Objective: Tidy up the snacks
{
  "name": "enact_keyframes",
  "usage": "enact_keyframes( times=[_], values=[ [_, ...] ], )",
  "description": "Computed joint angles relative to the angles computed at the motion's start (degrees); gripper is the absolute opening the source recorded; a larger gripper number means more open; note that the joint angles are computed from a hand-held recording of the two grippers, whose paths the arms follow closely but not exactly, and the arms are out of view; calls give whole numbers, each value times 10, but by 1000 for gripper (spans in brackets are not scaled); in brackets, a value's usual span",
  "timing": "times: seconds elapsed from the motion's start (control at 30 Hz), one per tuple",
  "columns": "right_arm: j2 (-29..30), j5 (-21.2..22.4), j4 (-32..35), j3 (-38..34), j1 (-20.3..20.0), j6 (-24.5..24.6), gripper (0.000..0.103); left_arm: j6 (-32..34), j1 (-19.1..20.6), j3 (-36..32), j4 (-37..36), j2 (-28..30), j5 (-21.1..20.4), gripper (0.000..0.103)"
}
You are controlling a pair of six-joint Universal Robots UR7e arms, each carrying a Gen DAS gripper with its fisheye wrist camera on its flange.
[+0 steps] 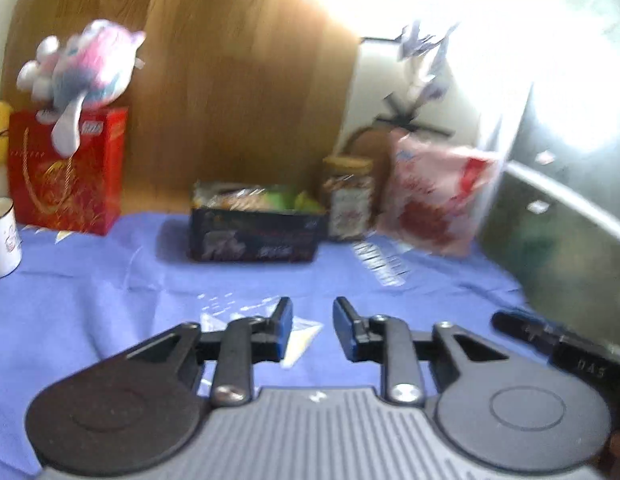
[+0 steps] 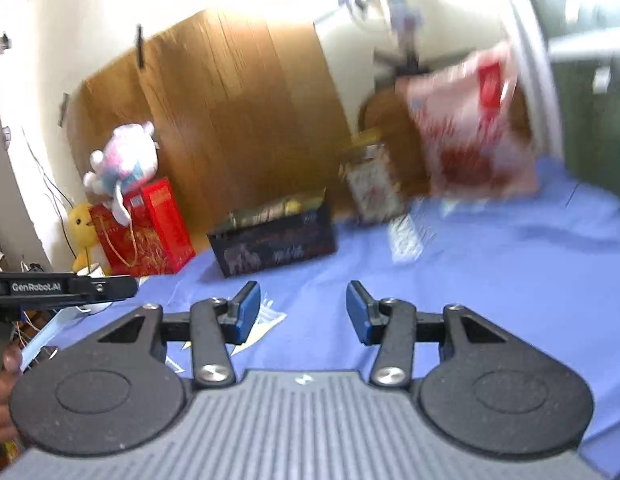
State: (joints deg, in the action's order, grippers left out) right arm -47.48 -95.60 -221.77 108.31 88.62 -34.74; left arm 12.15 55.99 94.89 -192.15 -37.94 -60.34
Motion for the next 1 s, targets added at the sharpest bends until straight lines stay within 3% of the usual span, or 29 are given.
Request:
enact_keyframes(
  times=[0.1, 0.23, 0.3, 0.43, 0.57, 0.7, 0.77, 0.8, 0.93, 1.0],
  values=[
    [-61, 15, -9, 27, 15, -87, 50, 43, -29, 32, -58, -13, 12, 26],
    [-134, 45, -12, 42, 28, -108, 53, 51, -51, 77, -128, -29, 10, 36],
    [-147, 51, -27, 57, 27, -107, 69, 51, -53, 85, -150, -19, 8, 36],
    [-79, 50, -138, 97, 4, -75, 71, -2, -44, 83, -135, 16, -2, 36],
    [27, -6, -240, 111, -19, -26, 70, -35, -44, 78, -79, 37, 0, 36],
    [57, -31, -233, 115, -33, 24, 70, -3, -52, 87, -123, 51, 33, 37],
    [51, -19, -206, 115, -37, 48, 71, 5, -54, 94, -150, 56, 49, 50],
    [44, -15, -193, 117, -36, 61, 71, 9, -55, 98, -162, 59, 54, 51],
    [39, -28, -171, 113, -26, 70, 72, 38, -58, 99, -207, 74, 91, 56],
    [34, -38, -175, 130, -22, 77, 79, 33, -54, 98, -205, 75, 94, 58]
  ],
)
